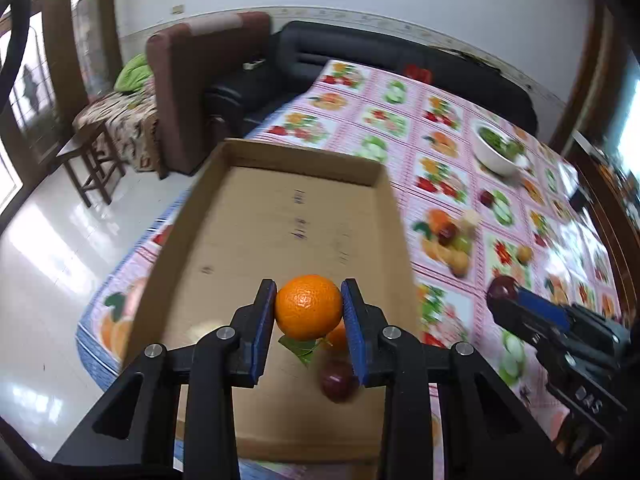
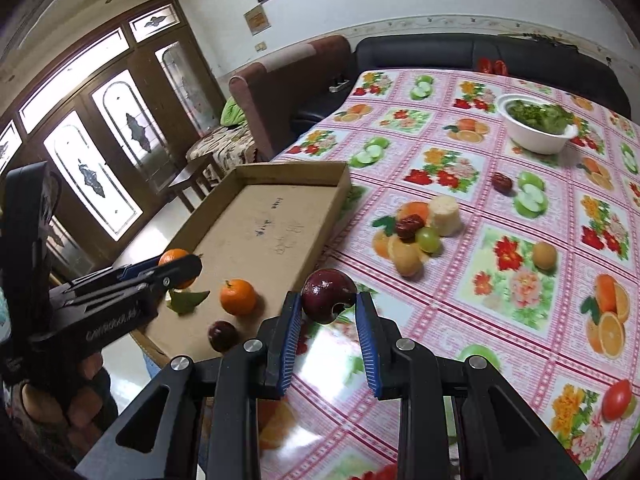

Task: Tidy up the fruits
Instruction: 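Carry the mandarin with the left tool while the right tool carries the plum toward the box, then open the left tool over the box while the right tool releases the plum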

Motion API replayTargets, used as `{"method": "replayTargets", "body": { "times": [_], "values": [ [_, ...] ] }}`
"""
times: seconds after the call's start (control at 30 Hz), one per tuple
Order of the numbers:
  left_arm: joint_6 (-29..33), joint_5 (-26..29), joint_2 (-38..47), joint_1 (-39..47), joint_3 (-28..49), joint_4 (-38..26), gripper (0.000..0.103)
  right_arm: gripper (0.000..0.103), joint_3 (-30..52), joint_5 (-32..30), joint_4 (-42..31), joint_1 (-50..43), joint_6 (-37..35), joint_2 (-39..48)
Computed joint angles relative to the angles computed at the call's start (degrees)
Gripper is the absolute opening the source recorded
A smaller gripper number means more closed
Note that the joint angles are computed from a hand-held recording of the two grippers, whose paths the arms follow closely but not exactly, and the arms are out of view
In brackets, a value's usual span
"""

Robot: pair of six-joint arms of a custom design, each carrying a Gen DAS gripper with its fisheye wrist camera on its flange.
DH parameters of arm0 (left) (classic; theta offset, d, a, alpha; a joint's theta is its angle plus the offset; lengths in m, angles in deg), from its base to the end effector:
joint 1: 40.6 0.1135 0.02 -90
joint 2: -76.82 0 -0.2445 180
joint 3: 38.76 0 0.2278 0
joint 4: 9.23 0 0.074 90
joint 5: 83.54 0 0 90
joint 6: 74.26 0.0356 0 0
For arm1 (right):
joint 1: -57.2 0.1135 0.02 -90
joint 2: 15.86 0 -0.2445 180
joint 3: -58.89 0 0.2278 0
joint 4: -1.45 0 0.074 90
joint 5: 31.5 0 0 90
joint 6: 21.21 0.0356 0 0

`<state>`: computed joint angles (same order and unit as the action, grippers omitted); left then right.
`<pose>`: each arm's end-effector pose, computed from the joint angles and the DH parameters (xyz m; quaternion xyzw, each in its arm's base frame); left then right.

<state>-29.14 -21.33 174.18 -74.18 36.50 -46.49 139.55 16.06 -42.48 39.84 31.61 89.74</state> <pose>0.2726 -0.1610 0.1795 -0.1553 0.9254 0.0172 0.3451 0.3207 -0.0751 0.1594 -0.2231 0.8913 0.2380 0.3150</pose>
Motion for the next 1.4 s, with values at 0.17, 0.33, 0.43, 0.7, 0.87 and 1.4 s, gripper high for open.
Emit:
{"method": "replayTargets", "body": {
  "times": [0.17,0.33,0.43,0.7,0.87,1.4],
  "values": [
    [2.0,2.4,0.1,7.4,-0.5,0.9,0.031,0.028,0.0,0.7,2.0,6.1,3.3,-0.3],
    [2.4,4.4,4.3,11.4,1.5,0.8,0.031,0.028,0.7,4.8,6.3,15.0,7.9,3.2],
    [2.6,4.9,6.3,12.3,2.2,0.6,0.031,0.028,2.2,7.5,8.0,18.3,10.2,6.4],
    [2.3,7.7,12.1,13.7,5.4,-1.7,0.031,0.028,5.8,11.8,9.1,22.8,11.8,12.0],
    [1.3,8.7,11.6,14.0,5.0,-1.8,0.033,0.031,6.0,12.1,9.0,23.1,11.9,12.9],
    [-2.2,8.5,2.6,10.2,0.2,-1.5,0.042,0.043,0.8,4.1,5.3,13.7,8.6,3.8]
  ]
}}
